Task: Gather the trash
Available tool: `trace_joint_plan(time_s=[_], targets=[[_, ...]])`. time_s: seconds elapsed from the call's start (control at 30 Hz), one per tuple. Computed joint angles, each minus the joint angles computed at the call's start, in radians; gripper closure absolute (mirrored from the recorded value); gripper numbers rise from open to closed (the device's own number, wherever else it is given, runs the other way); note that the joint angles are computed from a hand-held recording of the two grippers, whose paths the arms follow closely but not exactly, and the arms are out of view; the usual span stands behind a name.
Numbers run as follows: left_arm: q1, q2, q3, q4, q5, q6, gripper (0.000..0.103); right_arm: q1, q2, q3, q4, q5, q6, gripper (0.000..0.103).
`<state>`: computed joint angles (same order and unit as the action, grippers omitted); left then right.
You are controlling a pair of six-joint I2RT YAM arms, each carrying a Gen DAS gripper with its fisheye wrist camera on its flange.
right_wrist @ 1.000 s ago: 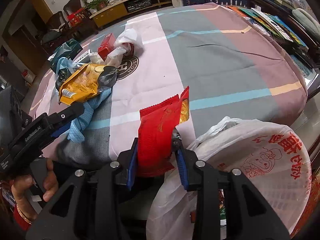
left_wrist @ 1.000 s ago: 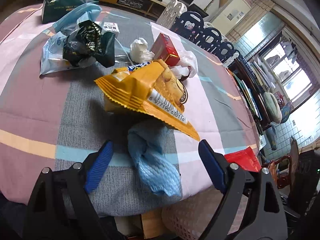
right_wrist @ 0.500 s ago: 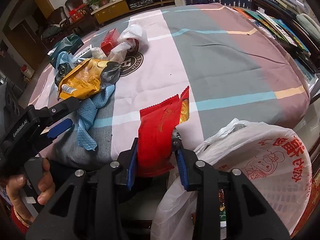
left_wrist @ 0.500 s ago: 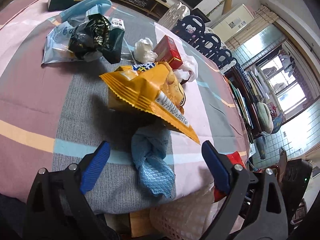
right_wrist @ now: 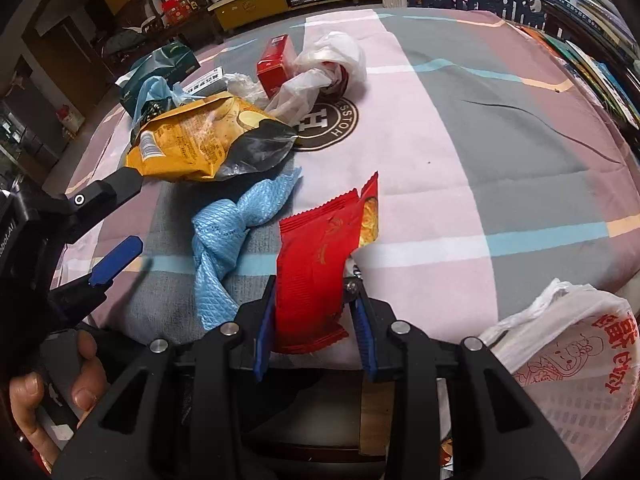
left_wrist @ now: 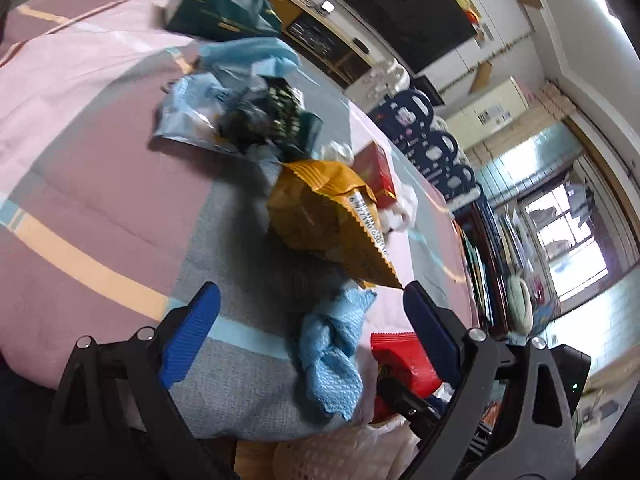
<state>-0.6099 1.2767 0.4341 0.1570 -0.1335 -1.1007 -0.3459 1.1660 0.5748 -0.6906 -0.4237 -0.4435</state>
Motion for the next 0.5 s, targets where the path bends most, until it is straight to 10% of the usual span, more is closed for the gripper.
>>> trace_joint_plan(time_s=[0.5], targets=[[0.05,-0.242,-0.152,-0.07,-0.187,-0.279,0.004,0.026,-0.037,0.003,-0.016,0.015,0.035,0.068]])
